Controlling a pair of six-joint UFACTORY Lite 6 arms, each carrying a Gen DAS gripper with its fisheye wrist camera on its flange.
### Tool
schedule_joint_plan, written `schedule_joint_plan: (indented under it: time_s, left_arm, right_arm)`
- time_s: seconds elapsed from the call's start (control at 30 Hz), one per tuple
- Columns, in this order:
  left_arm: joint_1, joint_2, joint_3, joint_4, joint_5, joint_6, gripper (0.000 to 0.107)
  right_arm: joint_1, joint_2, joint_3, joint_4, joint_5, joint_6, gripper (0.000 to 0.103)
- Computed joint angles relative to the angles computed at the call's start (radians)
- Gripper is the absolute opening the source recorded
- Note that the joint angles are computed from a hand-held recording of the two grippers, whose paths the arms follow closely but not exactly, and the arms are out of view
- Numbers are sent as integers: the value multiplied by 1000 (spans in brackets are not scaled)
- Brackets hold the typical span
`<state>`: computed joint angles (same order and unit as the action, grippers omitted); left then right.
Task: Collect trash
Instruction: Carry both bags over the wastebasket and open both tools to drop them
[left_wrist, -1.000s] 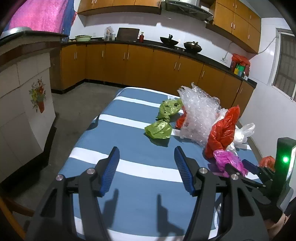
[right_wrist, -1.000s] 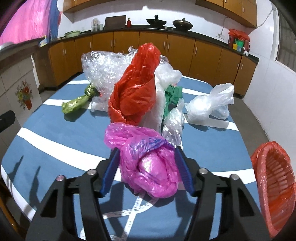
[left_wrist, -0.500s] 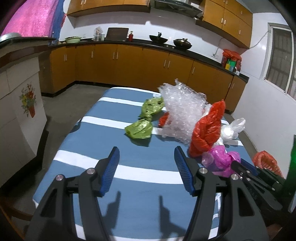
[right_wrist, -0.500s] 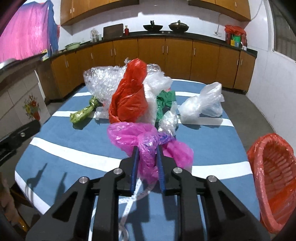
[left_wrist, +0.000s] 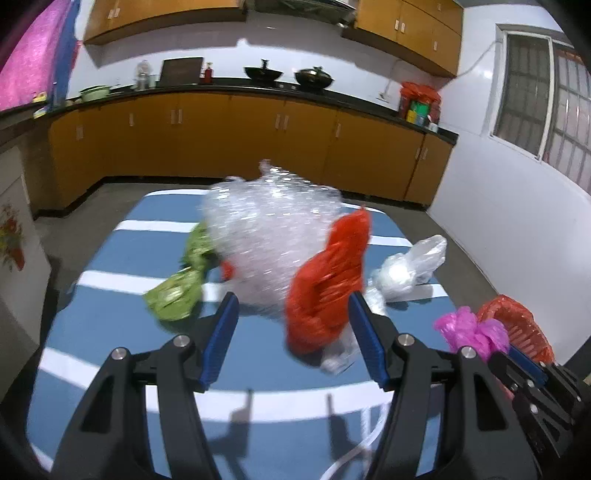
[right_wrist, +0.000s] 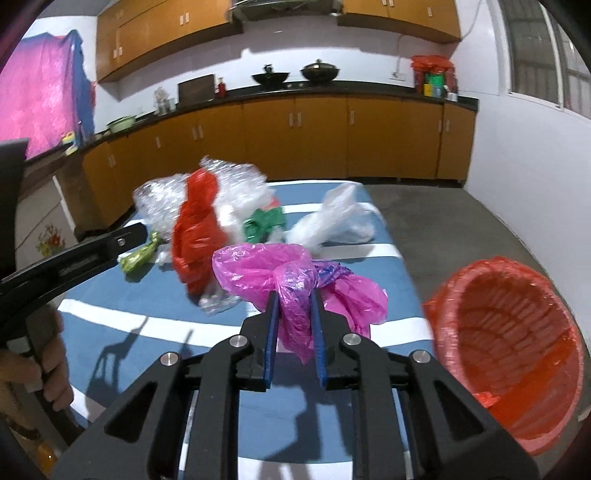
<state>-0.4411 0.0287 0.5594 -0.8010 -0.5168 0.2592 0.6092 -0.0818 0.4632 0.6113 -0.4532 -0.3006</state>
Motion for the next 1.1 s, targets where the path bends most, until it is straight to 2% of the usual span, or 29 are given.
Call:
schedule_joint_plan:
  time_s: [0.23,0.53,0.63,0.83,1.1]
  left_arm:
    - [8,238,256,-12,66,38,61]
    - [23,387,388,-55,90,115,61]
    - [38,406,398,-27,109,91,59]
    - [48,391,359,94,92,-16,46]
    - [25,301,262,112,52,-49,44]
  right_arm:
    - [-136,-33,-44,-161,24,127,18]
    - [-188,6,-43,-280,16,237,18]
    - [-190,12,-43,-291,15,245,18]
    - [-187,5,-45,-284,16,242,18]
    - [-169,-19,-53,-257,15,231,18]
